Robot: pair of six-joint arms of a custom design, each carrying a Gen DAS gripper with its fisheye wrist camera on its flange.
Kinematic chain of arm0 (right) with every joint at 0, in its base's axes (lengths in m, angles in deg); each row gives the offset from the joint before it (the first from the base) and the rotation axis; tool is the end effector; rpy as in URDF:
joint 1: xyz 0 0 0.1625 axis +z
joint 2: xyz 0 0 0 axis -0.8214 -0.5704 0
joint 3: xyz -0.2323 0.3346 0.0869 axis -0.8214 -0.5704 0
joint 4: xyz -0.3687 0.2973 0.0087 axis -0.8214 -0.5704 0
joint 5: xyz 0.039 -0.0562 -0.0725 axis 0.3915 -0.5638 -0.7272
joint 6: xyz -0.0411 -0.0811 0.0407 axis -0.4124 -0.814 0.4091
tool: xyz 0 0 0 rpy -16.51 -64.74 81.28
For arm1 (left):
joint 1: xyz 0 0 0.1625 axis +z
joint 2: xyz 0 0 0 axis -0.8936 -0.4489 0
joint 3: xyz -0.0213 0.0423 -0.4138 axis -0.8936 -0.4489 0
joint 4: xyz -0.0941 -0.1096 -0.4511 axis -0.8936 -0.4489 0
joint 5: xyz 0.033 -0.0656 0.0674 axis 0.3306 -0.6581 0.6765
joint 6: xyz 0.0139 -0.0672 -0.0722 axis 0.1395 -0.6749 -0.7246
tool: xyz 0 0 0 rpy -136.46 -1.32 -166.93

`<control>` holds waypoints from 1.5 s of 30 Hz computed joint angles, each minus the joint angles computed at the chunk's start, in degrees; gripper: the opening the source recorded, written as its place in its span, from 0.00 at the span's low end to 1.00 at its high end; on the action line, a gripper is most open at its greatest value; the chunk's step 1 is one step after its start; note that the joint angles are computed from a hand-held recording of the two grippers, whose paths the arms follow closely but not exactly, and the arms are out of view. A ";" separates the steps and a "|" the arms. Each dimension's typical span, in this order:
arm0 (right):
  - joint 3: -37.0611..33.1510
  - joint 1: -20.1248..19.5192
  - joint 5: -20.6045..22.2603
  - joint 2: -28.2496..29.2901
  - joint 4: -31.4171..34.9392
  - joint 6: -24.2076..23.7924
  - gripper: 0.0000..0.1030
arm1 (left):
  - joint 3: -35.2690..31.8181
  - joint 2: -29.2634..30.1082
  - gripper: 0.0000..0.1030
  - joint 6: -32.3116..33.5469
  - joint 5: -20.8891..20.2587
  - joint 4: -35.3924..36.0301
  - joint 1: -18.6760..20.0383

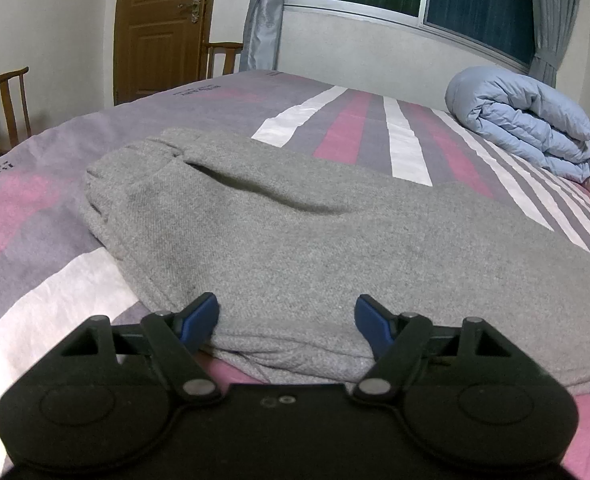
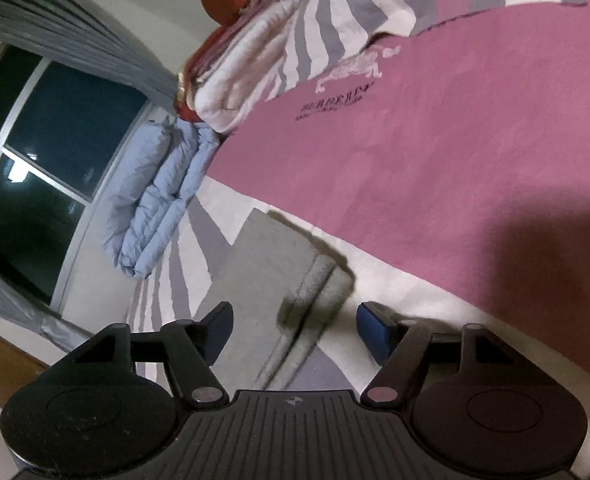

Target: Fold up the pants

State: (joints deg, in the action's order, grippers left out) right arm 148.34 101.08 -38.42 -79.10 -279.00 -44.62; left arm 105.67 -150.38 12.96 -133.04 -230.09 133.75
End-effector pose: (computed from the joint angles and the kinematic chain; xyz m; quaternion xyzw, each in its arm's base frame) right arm -0.0794 -0.3102 0.2313 -0.3196 -0.7150 0.6197 0.0504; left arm -0.0077 -0.5972 0.2157 0.1731 0.8459 -0.4117 0.2915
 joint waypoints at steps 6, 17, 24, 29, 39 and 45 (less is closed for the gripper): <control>-5.31 7.30 -8.97 -1.73 9.31 -8.55 0.14 | 0.03 -0.07 0.66 0.12 -0.12 0.00 0.07; -3.26 -1.92 2.16 0.88 4.63 -6.33 0.20 | -0.02 -0.44 0.69 0.79 -1.10 0.61 0.40; 2.01 5.41 -8.63 4.02 -12.60 -10.18 0.45 | 2.32 -4.65 0.70 0.68 -5.12 -5.09 0.70; 1.63 12.32 -13.14 15.07 -23.46 -13.32 0.46 | -0.80 -7.84 0.58 -3.47 -5.18 1.39 3.31; -4.81 22.91 -22.28 22.88 -23.23 -14.92 0.46 | -12.21 -4.96 0.38 -12.72 -9.50 14.37 9.26; -6.25 23.72 -25.31 22.94 -20.50 -13.31 0.47 | -14.65 -3.76 0.26 -10.90 -10.94 18.29 10.08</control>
State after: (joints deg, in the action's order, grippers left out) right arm 142.09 124.80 -63.73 -56.16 -299.50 -57.93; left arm 91.01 -154.14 2.06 -143.98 -211.81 143.83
